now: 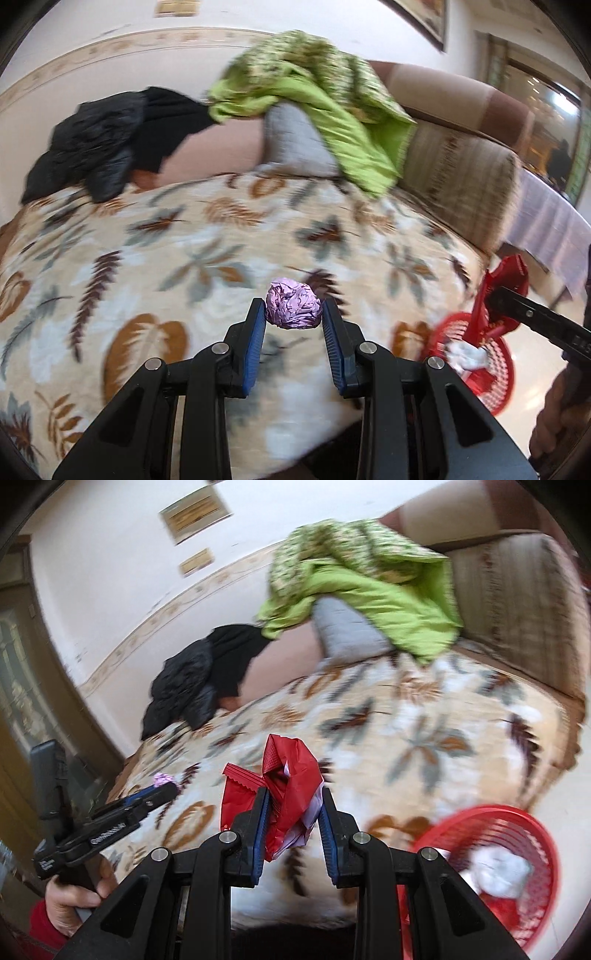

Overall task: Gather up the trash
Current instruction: 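Carry the purple wrapper with the left tool to the basket while the right tool carries the red wrapper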

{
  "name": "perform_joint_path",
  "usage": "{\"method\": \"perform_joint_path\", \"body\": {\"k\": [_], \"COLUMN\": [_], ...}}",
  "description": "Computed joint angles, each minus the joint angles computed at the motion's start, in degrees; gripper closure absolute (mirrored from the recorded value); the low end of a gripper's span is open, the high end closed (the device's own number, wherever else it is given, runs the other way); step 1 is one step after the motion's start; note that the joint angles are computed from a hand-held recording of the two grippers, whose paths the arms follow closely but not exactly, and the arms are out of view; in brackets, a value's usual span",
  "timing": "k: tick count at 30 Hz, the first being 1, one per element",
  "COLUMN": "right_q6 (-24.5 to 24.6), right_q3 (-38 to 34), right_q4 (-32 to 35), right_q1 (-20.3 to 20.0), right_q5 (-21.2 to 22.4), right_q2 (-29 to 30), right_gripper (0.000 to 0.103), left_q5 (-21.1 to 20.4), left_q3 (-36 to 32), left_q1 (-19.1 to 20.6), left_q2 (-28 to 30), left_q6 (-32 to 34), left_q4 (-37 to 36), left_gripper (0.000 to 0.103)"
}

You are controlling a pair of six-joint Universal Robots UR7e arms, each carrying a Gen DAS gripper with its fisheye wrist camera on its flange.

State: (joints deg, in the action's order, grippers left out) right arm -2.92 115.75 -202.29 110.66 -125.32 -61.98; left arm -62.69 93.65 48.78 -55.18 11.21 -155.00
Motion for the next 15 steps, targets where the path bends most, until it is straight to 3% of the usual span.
{"method": "perform_joint_path", "body": {"k": [9, 15], "right_q6": [3.9, 6.6], "right_q3": [11.4, 15.5], "right_q4": [-4.7, -3.9], "right_q1": [-1.6, -3.0], "right_q5": [-8.4, -10.9], "right_q2": [-10.6, -15.1], "right_gripper": [0.076, 0.076], "left_q5": [-8.5, -11.8], "left_q3": [0.6, 0.1], "left_q1": [-5.9, -8.1], "left_q2": [3.4, 6.1], "left_q6": [1.9, 2.5], "left_q4": [4.6, 8.9], "left_gripper": [0.073, 0.073]}}
